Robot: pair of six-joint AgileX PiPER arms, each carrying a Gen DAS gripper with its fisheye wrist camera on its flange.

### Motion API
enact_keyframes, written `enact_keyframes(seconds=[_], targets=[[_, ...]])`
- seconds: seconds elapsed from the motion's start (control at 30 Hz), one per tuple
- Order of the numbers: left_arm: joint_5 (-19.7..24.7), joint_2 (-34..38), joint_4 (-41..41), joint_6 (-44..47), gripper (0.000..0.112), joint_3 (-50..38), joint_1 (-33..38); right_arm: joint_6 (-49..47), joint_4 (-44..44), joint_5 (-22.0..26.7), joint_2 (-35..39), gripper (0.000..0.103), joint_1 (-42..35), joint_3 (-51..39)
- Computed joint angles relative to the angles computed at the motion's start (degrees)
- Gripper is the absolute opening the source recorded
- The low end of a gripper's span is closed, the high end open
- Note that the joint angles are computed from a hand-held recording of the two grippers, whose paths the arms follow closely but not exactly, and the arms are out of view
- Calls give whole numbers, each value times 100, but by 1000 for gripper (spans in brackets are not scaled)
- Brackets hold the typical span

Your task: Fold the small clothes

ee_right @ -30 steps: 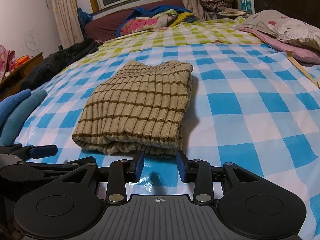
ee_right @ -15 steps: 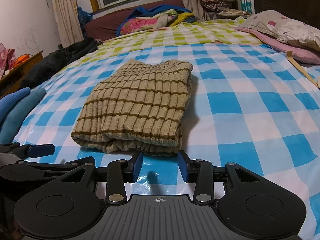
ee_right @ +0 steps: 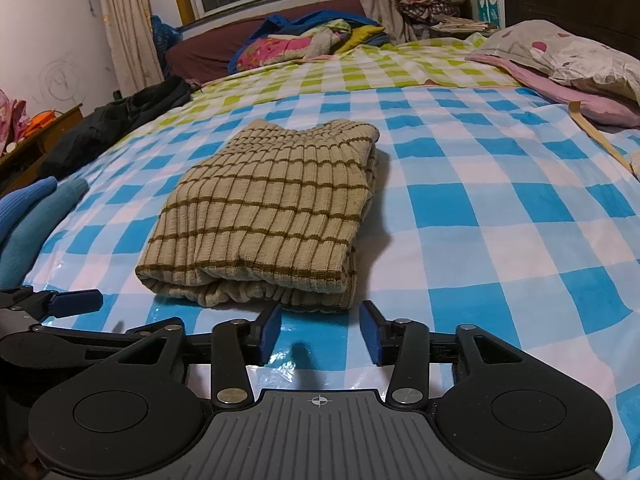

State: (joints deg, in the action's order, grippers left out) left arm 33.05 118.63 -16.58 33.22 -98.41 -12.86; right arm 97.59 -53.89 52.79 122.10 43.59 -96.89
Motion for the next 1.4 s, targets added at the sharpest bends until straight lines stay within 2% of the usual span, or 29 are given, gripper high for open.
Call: enact_keyframes(seconds=[0.53,1.13,1.4], targets=[[-136,-45,317,-268,96,89,-84,-67,44,59,32,47,0,-32],[140,45,229,-355,97,-122,-30,-115,64,64,28,51,-11,3],[146,42,300,-510,97,-127,-9,-308,128,285,106,55,6,-144]])
